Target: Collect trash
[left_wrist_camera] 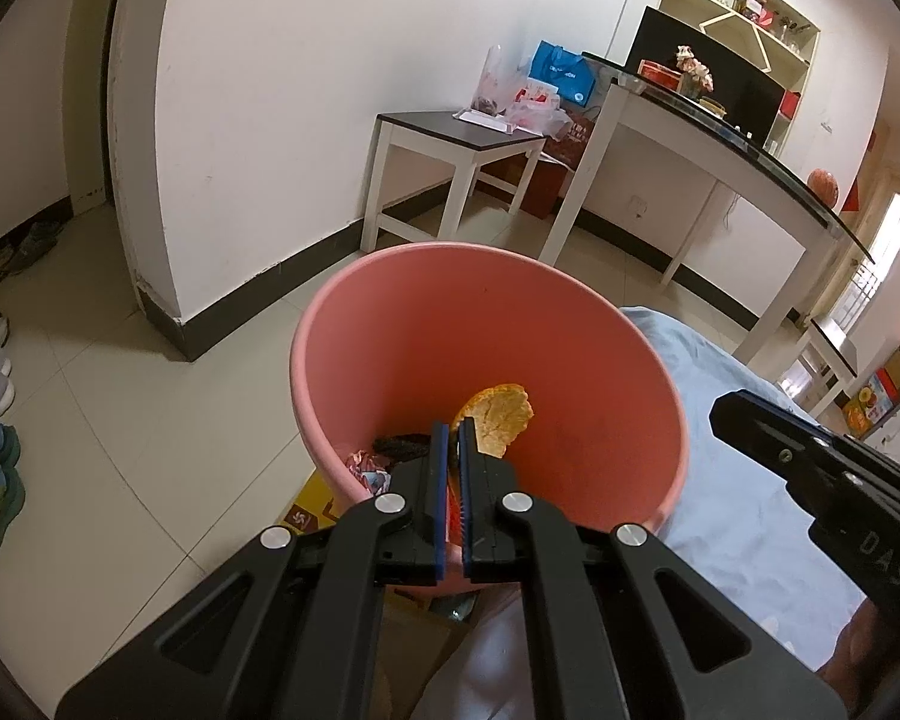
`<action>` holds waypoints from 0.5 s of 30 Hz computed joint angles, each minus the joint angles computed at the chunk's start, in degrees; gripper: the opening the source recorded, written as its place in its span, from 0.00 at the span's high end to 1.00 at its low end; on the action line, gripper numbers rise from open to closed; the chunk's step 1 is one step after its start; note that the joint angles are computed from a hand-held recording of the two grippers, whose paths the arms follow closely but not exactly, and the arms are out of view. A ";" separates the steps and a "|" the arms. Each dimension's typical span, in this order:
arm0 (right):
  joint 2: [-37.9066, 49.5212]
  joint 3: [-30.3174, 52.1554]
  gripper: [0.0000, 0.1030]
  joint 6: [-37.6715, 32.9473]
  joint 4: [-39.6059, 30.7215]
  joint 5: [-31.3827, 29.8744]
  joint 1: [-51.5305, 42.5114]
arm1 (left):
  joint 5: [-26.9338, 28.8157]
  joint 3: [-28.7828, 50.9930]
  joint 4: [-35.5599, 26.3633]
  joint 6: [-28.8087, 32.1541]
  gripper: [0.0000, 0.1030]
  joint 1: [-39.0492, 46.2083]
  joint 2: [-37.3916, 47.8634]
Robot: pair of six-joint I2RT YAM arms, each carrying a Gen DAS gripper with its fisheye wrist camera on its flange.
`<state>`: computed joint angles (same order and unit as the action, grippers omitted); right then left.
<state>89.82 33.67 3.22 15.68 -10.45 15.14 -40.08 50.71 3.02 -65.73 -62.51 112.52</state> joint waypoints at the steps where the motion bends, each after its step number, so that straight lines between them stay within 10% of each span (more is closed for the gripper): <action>1: -0.30 -0.24 0.92 -0.03 -0.04 -0.32 -0.25 | 0.11 0.06 -0.07 0.01 0.97 0.04 0.05; 13: -5.02 -4.63 0.81 -1.08 0.26 -1.78 -2.44 | -0.29 -0.22 1.20 1.25 0.78 -1.31 -0.93; 15: -5.92 -5.47 0.64 -1.05 0.47 -2.22 -3.01 | -0.67 -0.08 1.18 1.36 0.69 -1.85 -1.18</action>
<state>83.90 28.20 2.17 16.15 -12.67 12.13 -40.75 50.63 4.20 -64.37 -64.35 111.34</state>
